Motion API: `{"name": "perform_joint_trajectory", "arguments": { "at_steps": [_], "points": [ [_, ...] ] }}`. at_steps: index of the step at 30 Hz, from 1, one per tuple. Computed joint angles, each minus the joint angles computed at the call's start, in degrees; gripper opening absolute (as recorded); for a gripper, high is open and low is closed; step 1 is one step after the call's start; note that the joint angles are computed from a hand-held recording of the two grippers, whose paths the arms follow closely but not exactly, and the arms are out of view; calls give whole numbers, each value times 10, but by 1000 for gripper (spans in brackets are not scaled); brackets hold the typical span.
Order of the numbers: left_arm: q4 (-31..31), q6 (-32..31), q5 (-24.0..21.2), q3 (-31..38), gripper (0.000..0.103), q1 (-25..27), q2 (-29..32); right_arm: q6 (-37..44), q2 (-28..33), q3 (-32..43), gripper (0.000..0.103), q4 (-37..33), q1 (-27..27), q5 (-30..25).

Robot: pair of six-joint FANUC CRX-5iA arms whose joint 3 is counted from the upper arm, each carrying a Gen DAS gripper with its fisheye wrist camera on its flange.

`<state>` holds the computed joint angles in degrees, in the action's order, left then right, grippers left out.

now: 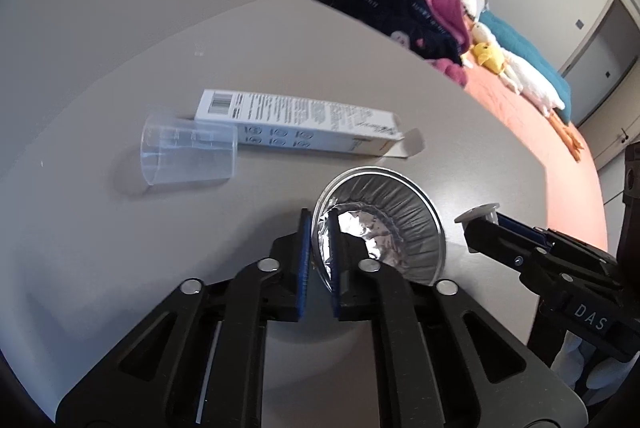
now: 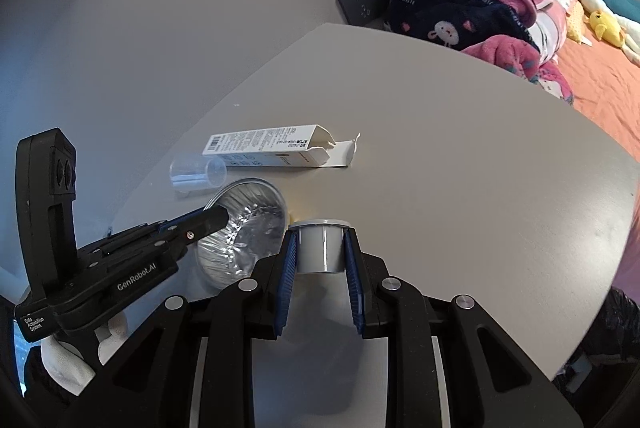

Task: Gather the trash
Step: 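Grasp the foil cup rim with left tool while right grasps grey cap, then carry the foil cup and grey cap over the bin and open both tools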

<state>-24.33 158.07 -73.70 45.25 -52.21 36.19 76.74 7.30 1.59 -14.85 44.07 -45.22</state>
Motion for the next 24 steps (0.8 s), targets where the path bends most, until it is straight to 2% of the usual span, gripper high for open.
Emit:
{"name": "perform_joint_trajectory", "arguments": {
  "at_steps": [3,6,16,24],
  "points": [
    [0,0,2,1,3,-2,-1,-12,-19,-17,26,11,3,10],
    [4,-14,-14,20,3,-2,9,-26,-35,-33,26,24,6,20],
    [-26,-8,-4,48,3,-25,7,-67,-103,-90,26,57,14,50],
    [-29,-41,-19,124,3,-42,45,-100,-162,-139,26,88,11,69]
  ]
}}
